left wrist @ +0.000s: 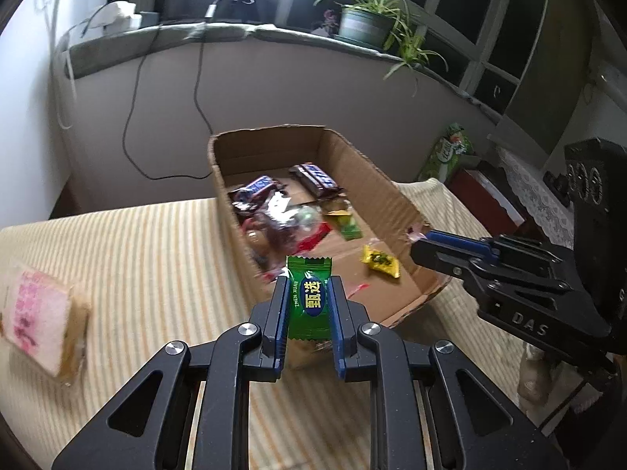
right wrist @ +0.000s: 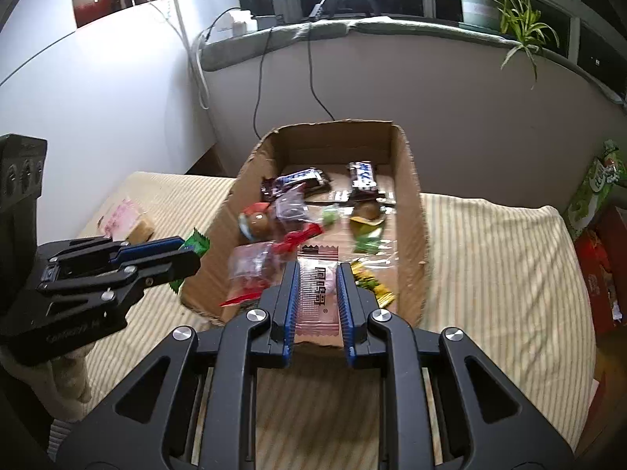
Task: Organize snacks
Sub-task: 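Carry the green candy in the left gripper while the right gripper carries the pink candy over the box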
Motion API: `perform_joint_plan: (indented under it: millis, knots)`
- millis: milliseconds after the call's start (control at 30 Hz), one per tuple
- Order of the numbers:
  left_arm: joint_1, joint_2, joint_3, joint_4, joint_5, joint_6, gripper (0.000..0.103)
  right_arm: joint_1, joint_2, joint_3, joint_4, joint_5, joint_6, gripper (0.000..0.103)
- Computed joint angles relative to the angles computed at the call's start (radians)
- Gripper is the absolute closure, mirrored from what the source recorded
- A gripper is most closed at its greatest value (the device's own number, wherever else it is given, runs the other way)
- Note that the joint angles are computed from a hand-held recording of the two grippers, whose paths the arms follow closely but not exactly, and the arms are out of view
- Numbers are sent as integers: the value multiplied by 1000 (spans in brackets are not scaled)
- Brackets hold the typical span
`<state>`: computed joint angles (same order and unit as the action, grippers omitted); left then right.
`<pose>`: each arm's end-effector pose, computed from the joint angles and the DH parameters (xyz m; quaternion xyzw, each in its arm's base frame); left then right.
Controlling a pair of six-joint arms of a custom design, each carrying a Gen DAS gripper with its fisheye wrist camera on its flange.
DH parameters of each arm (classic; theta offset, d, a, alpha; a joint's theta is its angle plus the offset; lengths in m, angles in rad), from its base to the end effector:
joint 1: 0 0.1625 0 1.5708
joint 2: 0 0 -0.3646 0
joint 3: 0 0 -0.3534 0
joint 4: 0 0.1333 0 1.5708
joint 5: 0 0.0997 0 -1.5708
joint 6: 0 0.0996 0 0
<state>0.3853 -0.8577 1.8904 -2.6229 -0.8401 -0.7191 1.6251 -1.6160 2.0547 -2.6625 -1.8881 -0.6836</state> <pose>-0.4075 -0.3808 0.0626 0.2125 0.9095 -0.2963 0.1998 0.1260 -0.4339 0.3620 0.2900 -0.8906 0.2548 0.2403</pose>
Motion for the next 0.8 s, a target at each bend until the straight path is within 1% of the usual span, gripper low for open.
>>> perform_joint_plan:
  millis: [367, 800]
  knots:
    - [12, 93, -106, 3, -20, 56, 86, -36, 43, -50, 6, -1, -5, 83]
    - [22, 131, -153, 23, -22, 72, 86, -63, 61, -82, 46, 24, -4, 83]
